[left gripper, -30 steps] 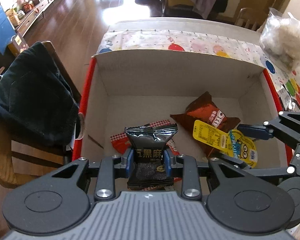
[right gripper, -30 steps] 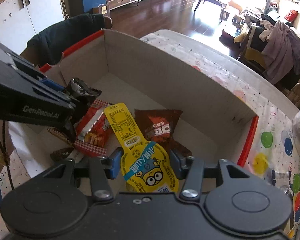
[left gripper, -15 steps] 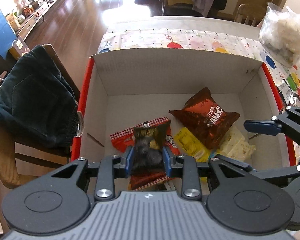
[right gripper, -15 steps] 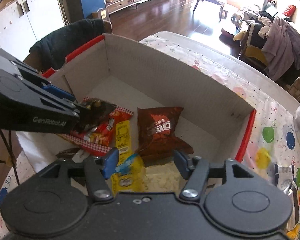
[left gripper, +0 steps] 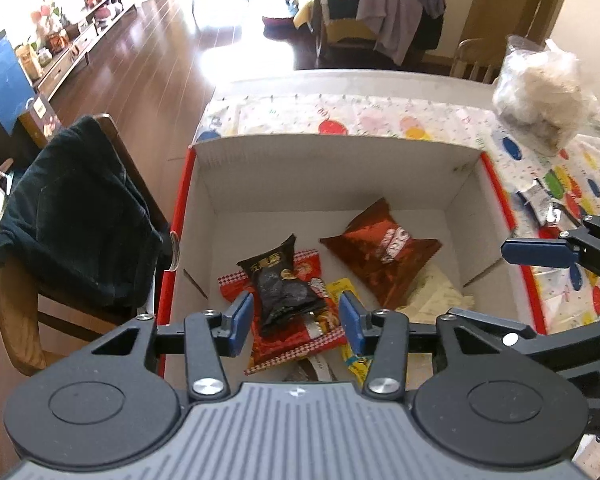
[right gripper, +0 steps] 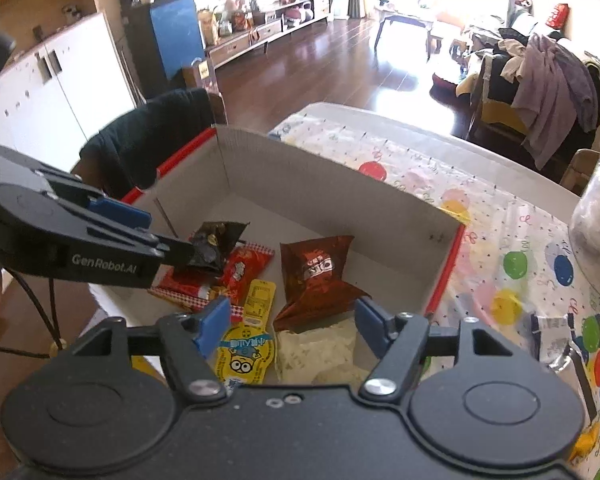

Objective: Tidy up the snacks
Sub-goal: 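Open both tools to drop the packets into the box, then move both tools back over the remaining snacks on the table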

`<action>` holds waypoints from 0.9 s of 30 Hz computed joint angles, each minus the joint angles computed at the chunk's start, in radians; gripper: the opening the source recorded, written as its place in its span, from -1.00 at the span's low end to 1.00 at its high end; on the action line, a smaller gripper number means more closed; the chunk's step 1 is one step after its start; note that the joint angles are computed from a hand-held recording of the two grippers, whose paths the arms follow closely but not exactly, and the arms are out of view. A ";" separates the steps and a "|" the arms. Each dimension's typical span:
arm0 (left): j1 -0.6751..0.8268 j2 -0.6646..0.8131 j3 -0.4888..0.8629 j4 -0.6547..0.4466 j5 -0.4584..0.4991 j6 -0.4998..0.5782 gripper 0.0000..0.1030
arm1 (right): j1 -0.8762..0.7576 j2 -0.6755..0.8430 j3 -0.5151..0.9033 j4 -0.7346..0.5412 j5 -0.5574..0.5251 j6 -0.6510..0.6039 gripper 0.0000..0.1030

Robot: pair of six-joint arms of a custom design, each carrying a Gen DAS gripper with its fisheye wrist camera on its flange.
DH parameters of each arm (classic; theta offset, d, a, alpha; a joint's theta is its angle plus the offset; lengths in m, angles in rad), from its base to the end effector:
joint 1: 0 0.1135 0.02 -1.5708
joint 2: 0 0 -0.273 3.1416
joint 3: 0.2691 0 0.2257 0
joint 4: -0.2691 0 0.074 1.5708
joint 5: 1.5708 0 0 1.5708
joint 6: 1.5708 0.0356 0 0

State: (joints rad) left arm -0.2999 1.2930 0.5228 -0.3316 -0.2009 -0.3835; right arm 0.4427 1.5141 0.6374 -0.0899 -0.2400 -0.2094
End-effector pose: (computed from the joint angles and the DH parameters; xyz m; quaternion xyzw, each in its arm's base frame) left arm 0.1858 -0.0500 0.1705 -0.0637 0.9659 0.0144 0.2505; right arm 0.2236 0.1154 0.1679 -0.3373 0.8865 0.1479 0.2801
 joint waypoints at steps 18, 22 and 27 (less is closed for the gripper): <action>-0.376 -0.116 0.097 -0.148 -0.164 -0.226 0.30 | -0.381 -0.346 -0.047 -0.296 -0.305 -0.171 0.66; -0.480 -0.075 0.137 -0.154 -0.224 -0.292 0.39 | -0.519 -0.366 -0.033 -0.383 -0.397 -0.276 0.77; -0.593 0.000 0.194 -0.140 -0.281 -0.358 0.45 | -0.724 -0.343 0.004 -0.507 -0.492 -0.468 0.83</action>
